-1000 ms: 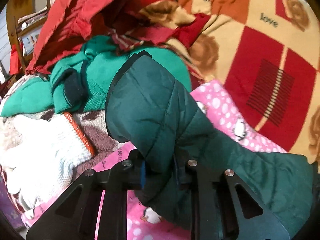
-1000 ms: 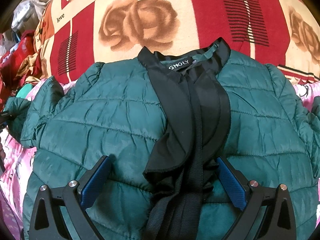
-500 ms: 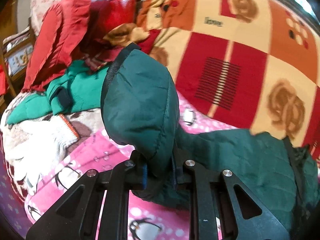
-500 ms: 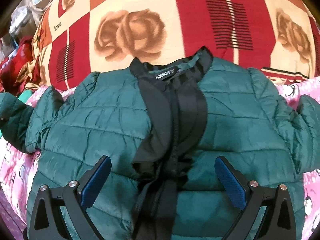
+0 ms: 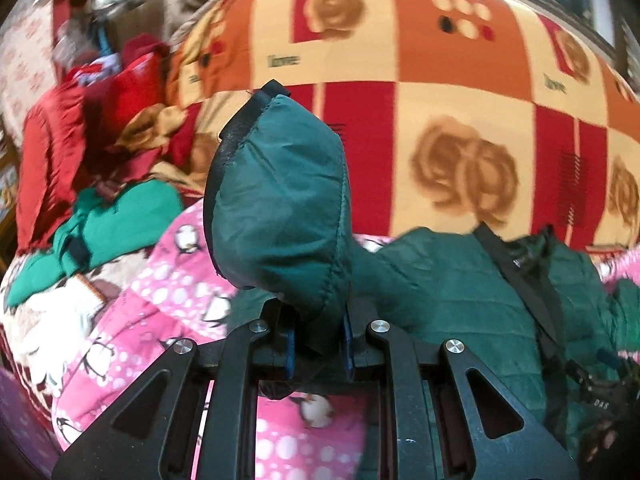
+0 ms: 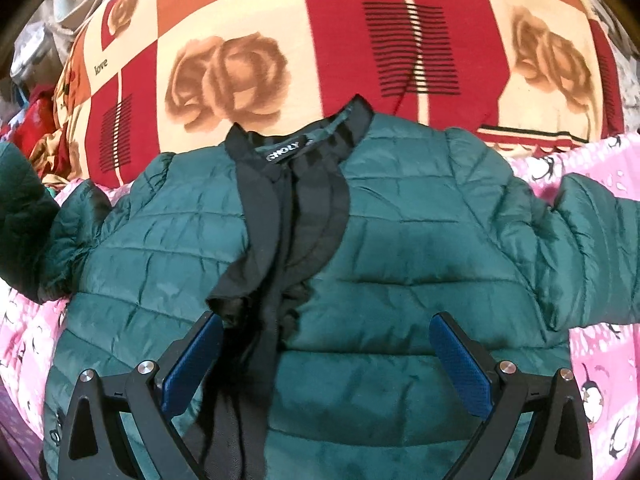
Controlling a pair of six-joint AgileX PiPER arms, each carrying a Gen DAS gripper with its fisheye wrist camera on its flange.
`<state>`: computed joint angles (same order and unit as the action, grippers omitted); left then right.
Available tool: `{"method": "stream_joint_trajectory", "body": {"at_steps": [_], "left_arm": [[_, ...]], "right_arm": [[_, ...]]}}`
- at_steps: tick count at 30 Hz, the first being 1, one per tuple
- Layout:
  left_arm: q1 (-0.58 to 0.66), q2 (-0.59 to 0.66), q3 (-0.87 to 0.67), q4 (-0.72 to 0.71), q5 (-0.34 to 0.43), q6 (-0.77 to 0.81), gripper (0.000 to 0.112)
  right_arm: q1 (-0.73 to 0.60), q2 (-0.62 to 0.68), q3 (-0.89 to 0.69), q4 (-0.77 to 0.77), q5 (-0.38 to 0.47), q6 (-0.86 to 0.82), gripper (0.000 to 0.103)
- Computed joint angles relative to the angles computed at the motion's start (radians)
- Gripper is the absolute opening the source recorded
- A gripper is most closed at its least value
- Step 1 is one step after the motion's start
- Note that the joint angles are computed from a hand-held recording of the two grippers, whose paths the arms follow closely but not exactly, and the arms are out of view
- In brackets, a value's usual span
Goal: Fold large clothes
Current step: 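Lift the sleeve with the left gripper, lay it across the jacket body, open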
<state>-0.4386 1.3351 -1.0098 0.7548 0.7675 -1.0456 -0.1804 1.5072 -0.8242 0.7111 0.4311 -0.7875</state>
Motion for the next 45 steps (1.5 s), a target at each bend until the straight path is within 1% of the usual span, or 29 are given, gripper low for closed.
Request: {"method": "stream_joint_trajectory", "body": {"at_steps": [2,6,15,21,26,30,34,39,42,45], "left_arm": [[-0.050,0.030,-0.025,0.013,0.022,-0.017,0.016],[-0.135,0.090,-0.081,0.029,0.057,-0.041,0.016],[-0.279,0.230,-0.209,0.040,0.099,-0.055,0.016],[-0.336,0.357,-0.320,-0.004,0.093,-0.033,0.016],[-0.393,0.477,-0.428,-0.044,0.089,0.004,0.016],[-0.420,0.568,-0.519,-0.090,0.092,0.040,0.016],[-0.430,0.650,-0.601,-0.153,0.090,0.076,0.016],[-0.438,0.734,-0.667,-0.199,0.093,0.079,0.016],[-0.434,0.751,-0.681,-0.205,0.084,0.083,0.016],[-0.420,0.765,-0.698,-0.257,0.067,0.121,0.017]], "right_arm": [[-0.023,-0.004,0.002,0.012,0.011,-0.016,0.103],[-0.088,-0.001,0.003,0.082,0.053,-0.095,0.103],[-0.205,0.008,-0.001,0.144,0.125,-0.190,0.103],[-0.282,0.008,-0.016,0.144,0.174,-0.222,0.103],[-0.338,0.003,-0.033,0.091,0.191,-0.217,0.103],[-0.406,0.000,-0.030,0.109,0.209,-0.272,0.103],[-0.456,0.025,-0.032,0.127,0.220,-0.310,0.103],[-0.457,0.080,-0.042,0.097,0.219,-0.290,0.103],[-0.453,0.096,-0.038,0.087,0.214,-0.289,0.103],[-0.441,0.094,-0.035,0.064,0.197,-0.269,0.103]]}}
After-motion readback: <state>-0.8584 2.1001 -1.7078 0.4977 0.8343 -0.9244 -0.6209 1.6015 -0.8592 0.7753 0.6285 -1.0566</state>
